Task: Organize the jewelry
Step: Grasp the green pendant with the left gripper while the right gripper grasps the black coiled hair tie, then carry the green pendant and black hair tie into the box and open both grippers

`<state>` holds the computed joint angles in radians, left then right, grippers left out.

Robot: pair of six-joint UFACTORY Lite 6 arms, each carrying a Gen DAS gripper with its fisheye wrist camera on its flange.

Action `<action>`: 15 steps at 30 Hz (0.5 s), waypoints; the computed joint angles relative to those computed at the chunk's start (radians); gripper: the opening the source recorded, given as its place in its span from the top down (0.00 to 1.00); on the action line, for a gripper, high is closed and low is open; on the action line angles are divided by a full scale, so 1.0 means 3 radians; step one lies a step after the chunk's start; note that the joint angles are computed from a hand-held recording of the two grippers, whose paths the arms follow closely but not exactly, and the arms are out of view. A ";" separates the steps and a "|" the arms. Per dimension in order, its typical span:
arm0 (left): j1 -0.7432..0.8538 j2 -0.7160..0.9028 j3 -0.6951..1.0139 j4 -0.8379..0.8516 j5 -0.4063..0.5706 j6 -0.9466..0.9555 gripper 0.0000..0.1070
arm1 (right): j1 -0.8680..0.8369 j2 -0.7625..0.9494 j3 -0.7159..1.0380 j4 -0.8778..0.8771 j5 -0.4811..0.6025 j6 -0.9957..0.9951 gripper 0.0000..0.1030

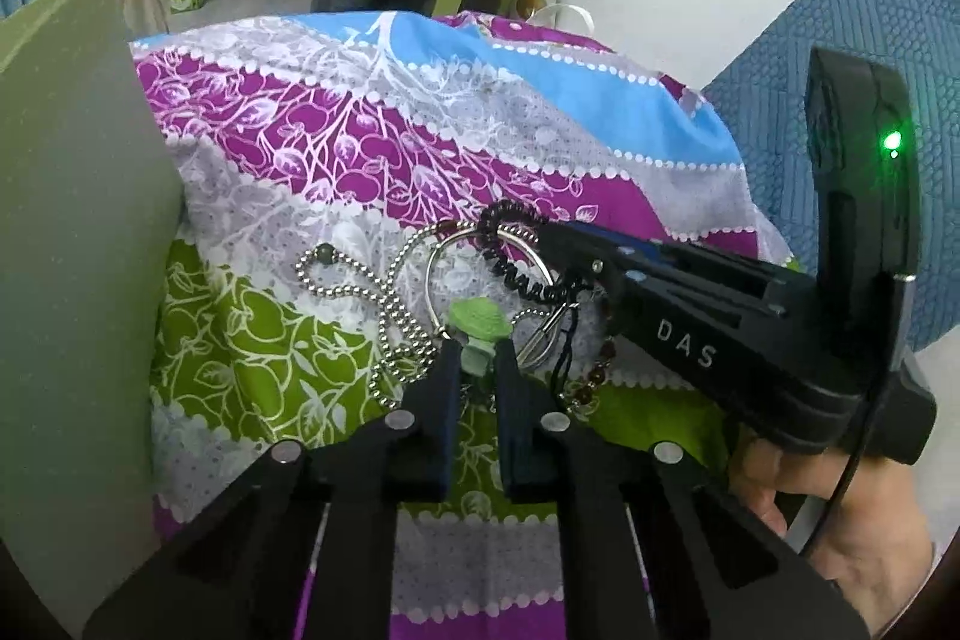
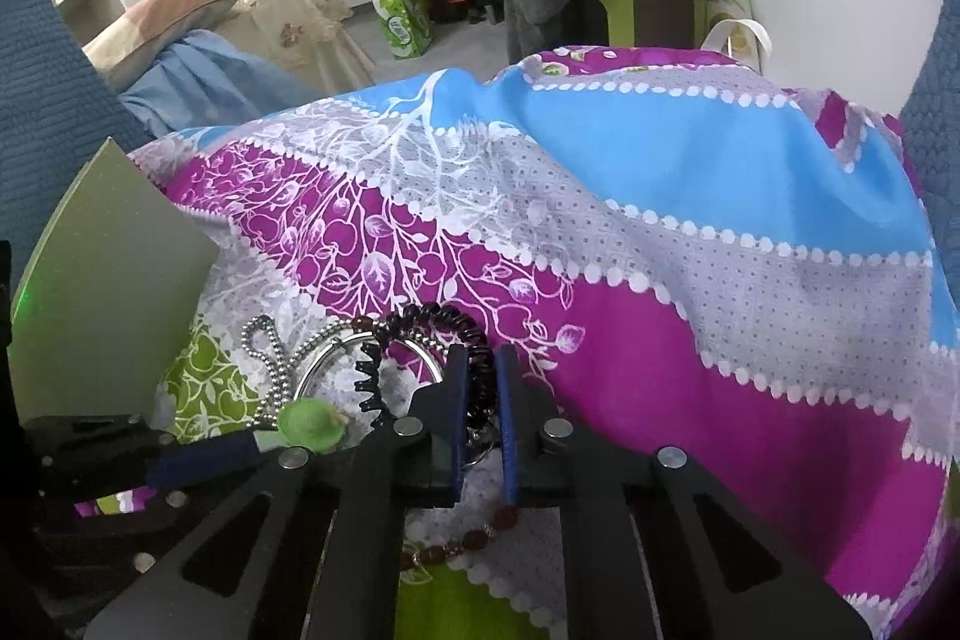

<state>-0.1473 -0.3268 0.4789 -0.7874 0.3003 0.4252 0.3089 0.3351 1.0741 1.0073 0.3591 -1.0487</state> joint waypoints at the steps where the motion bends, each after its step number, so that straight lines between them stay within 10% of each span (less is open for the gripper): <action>1: -0.0014 -0.0039 -0.0007 0.0044 0.0001 -0.0056 0.91 | 0.0006 -0.0028 -0.0023 -0.0042 -0.0019 0.0049 0.93; 15: 0.0092 -0.0722 -0.0234 0.0435 0.0294 -0.0500 0.91 | -0.0028 -0.0839 -0.0654 -0.0157 0.0025 0.0359 0.93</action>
